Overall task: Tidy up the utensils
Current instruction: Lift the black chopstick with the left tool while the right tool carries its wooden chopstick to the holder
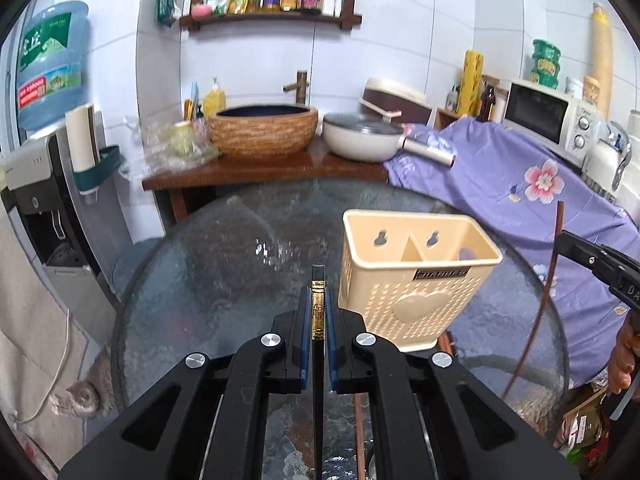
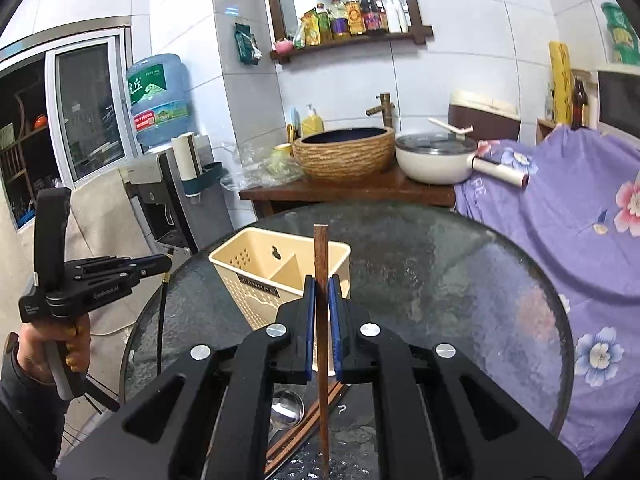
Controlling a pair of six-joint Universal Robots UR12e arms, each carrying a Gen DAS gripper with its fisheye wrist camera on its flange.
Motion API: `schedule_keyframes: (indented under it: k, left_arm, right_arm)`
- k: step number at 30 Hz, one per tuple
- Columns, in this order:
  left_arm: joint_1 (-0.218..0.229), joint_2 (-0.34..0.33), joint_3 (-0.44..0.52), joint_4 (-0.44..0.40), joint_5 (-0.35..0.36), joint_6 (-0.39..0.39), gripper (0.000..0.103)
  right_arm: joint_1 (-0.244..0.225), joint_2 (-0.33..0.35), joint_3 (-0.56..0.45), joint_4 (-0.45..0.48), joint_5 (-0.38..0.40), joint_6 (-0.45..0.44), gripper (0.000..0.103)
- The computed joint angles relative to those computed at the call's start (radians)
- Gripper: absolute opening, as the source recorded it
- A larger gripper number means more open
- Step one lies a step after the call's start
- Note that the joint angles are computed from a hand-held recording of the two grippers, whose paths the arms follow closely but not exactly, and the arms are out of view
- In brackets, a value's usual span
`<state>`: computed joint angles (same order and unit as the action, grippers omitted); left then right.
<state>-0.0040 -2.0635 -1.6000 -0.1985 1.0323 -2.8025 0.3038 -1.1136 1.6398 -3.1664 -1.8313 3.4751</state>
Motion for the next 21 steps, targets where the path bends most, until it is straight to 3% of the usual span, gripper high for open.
schedule_keyframes:
  k: [16, 21]
  left_arm:
    - [0.006, 0.024, 0.002, 0.075, -0.022, -0.041, 0.007]
    - [0.004, 0.030, 0.014, 0.089, -0.025, -0.046, 0.006]
  right_arm:
    - [0.009, -0.028, -0.009, -0.012, -0.029, -0.052, 0.007]
    - [0.004, -0.033, -0.020, 0.002, -0.007, -0.048, 0.007]
